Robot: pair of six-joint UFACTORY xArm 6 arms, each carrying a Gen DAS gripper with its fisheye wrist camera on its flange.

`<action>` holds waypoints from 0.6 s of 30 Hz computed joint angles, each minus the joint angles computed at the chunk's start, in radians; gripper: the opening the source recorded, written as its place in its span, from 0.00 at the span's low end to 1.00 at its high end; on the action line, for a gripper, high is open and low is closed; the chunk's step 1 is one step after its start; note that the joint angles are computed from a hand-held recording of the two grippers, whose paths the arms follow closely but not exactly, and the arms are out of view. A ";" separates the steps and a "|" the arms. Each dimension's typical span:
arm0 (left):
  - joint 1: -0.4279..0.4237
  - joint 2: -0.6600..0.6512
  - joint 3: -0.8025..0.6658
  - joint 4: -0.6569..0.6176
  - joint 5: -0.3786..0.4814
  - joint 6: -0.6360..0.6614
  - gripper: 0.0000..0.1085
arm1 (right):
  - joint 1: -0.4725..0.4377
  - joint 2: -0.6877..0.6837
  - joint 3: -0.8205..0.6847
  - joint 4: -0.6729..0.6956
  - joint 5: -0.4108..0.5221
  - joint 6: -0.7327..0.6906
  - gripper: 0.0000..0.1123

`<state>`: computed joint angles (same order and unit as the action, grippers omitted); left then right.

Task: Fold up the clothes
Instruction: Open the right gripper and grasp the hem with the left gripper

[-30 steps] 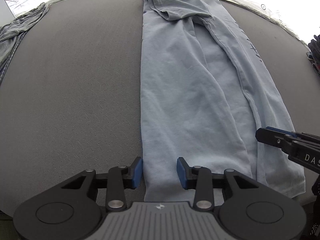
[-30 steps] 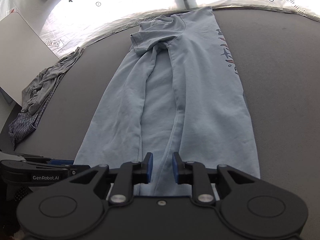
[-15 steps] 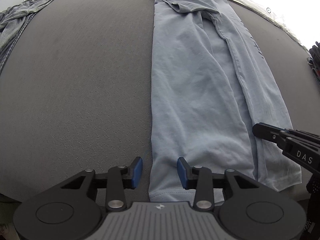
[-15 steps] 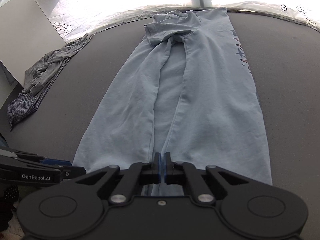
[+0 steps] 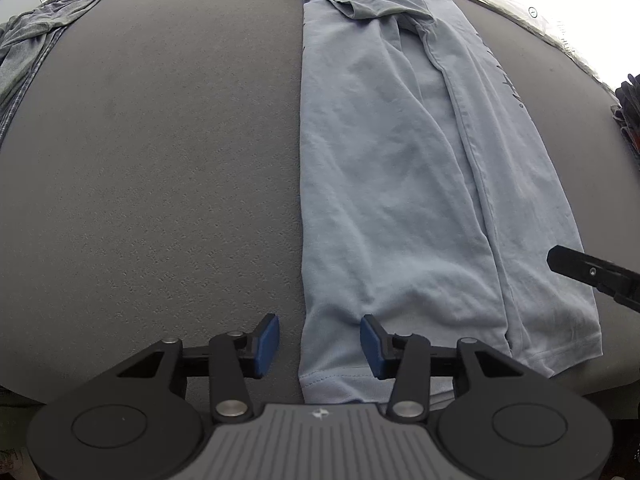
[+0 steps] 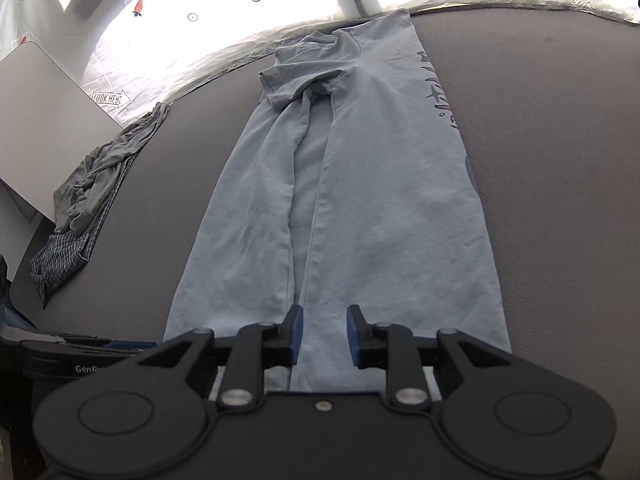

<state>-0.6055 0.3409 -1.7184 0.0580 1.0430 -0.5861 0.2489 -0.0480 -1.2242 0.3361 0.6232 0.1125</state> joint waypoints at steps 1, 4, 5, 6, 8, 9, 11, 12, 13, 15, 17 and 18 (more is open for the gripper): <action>0.003 -0.004 0.006 -0.009 -0.002 0.001 0.43 | -0.011 -0.015 0.015 -0.032 -0.009 0.034 0.23; 0.011 -0.017 0.022 -0.039 -0.004 0.013 0.43 | -0.049 -0.055 0.064 -0.118 -0.012 0.133 0.24; 0.013 -0.021 0.028 -0.050 -0.004 0.021 0.44 | -0.062 -0.069 0.083 -0.139 -0.007 0.164 0.24; 0.015 -0.025 0.034 -0.063 -0.003 0.036 0.44 | -0.071 -0.079 0.096 -0.147 -0.003 0.179 0.24; 0.020 -0.041 0.059 -0.100 -0.019 0.082 0.46 | -0.091 -0.107 0.134 -0.157 0.006 0.206 0.24; 0.022 -0.049 0.072 -0.120 -0.027 0.107 0.48 | -0.097 -0.116 0.146 -0.158 0.006 0.212 0.25; 0.025 -0.065 0.100 -0.154 -0.049 0.138 0.51 | -0.107 -0.133 0.170 -0.159 0.008 0.223 0.26; 0.027 -0.074 0.114 -0.170 -0.060 0.152 0.50 | -0.112 -0.141 0.182 -0.138 0.001 0.208 0.27; 0.030 -0.081 0.125 -0.190 -0.068 0.161 0.49 | -0.117 -0.148 0.195 -0.105 -0.004 0.185 0.28; 0.037 -0.093 0.146 -0.229 -0.088 0.170 0.49 | -0.123 -0.154 0.204 -0.063 -0.002 0.155 0.28; 0.043 -0.107 0.173 -0.264 -0.116 0.171 0.49 | -0.128 -0.159 0.210 -0.019 -0.001 0.121 0.29; 0.045 -0.112 0.183 -0.278 -0.129 0.171 0.49 | -0.130 -0.160 0.212 -0.008 -0.002 0.114 0.29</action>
<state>-0.5605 0.2292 -1.5350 -0.2195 0.9142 -0.4148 0.1193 -0.2083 -1.0122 0.3277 0.6209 0.2268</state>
